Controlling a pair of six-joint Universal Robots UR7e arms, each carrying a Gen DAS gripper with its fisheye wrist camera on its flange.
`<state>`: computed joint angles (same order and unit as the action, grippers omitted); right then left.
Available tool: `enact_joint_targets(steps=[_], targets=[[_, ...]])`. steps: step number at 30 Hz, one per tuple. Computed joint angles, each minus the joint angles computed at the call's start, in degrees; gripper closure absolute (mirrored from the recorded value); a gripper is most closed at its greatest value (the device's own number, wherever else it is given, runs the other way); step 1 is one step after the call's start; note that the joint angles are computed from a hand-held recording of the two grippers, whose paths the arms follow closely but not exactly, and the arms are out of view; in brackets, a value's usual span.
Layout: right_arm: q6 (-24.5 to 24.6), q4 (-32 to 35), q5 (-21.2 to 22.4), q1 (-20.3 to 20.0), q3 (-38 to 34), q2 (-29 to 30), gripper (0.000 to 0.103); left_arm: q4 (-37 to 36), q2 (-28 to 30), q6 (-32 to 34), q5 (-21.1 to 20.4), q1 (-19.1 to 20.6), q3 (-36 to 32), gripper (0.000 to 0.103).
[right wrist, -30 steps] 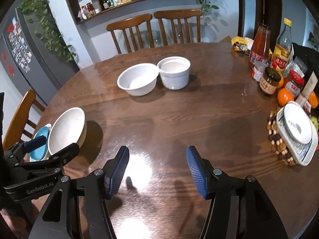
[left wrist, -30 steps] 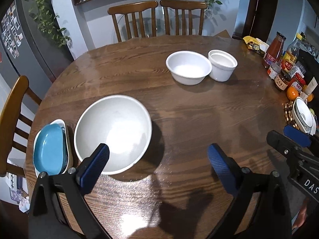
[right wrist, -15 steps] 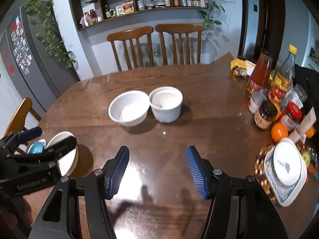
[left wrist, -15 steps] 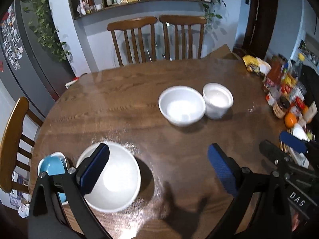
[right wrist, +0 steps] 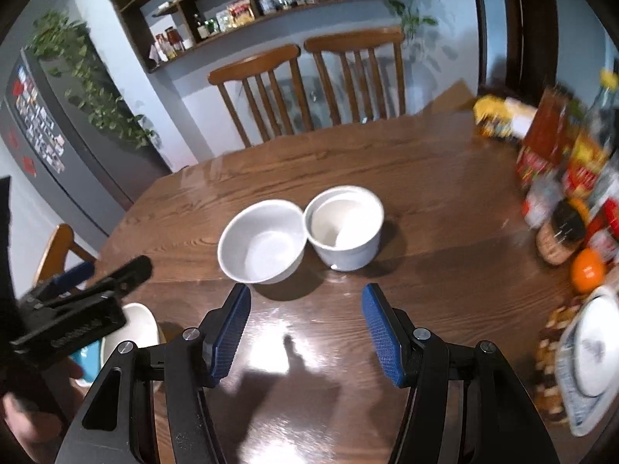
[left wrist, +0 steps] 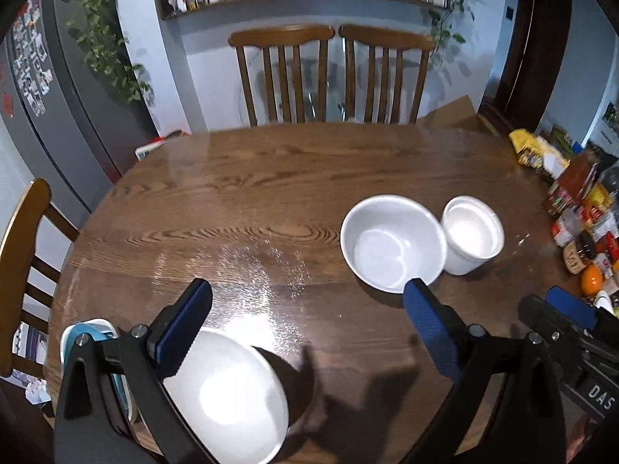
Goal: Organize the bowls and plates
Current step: 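Withdraw both tools from the white bowl toward the small white bowls, then grasp the rim of the smaller white bowl with both tools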
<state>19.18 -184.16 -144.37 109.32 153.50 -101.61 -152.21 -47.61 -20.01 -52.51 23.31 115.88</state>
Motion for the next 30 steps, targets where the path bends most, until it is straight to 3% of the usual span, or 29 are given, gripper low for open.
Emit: enact_joint_targets(steps=[4, 8, 14, 17, 19, 22, 25, 27, 29, 30], targets=[[-2.94, -7.38, 9.38, -8.46, 1.03, 2.03, 0.042, 1.97, 3.8, -0.64, -1.28, 1.78, -2.96, 0.008], [-3.51, -15.05, 15.31, -14.72, 1.94, 4.69, 0.042, 2.44, 7.22, -0.61, -1.2, 2.82, -5.35, 0.015], [-2.46, -20.26, 25.01, -23.31, 2.61, 7.9, 0.042, 3.5, 10.31, -1.21, -1.63, 4.39, -7.72, 0.029], [-2.74, -23.61, 27.04, -24.51, 2.68, 9.55, 0.042, 3.45, 11.22, -1.16, -2.49, 5.23, -8.76, 0.039], [-2.73, -24.1, 24.65, -23.66, 1.75, 11.14, 0.043, 3.68, 11.85, -0.4, -2.99, 5.45, -9.6, 0.057], [-1.4, -22.83, 24.92, -24.54, 1.43, 11.13, 0.057, 4.23, 12.37, 0.44, -3.99, 5.75, -10.35, 0.072], [-2.39, -23.57, 27.32, -26.24, 1.69, 11.08, 0.067, 3.88, 12.27, 1.02, -5.55, 6.12, -10.47, 0.078], [-3.42, -23.5, 27.72, -26.08, 1.34, 11.33, 0.082, 3.29, 12.1, 2.22, -6.57, 5.85, -10.05, 0.085], [-4.29, -23.04, 26.56, -24.58, 0.63, 12.05, 0.094, 2.96, 12.25, 2.93, -6.45, 5.27, -9.71, 0.09], [-4.49, -22.76, 24.81, -23.46, 0.28, 12.48, 0.094, 2.4, 12.07, 3.32, -5.83, 4.86, -9.15, 0.09]])
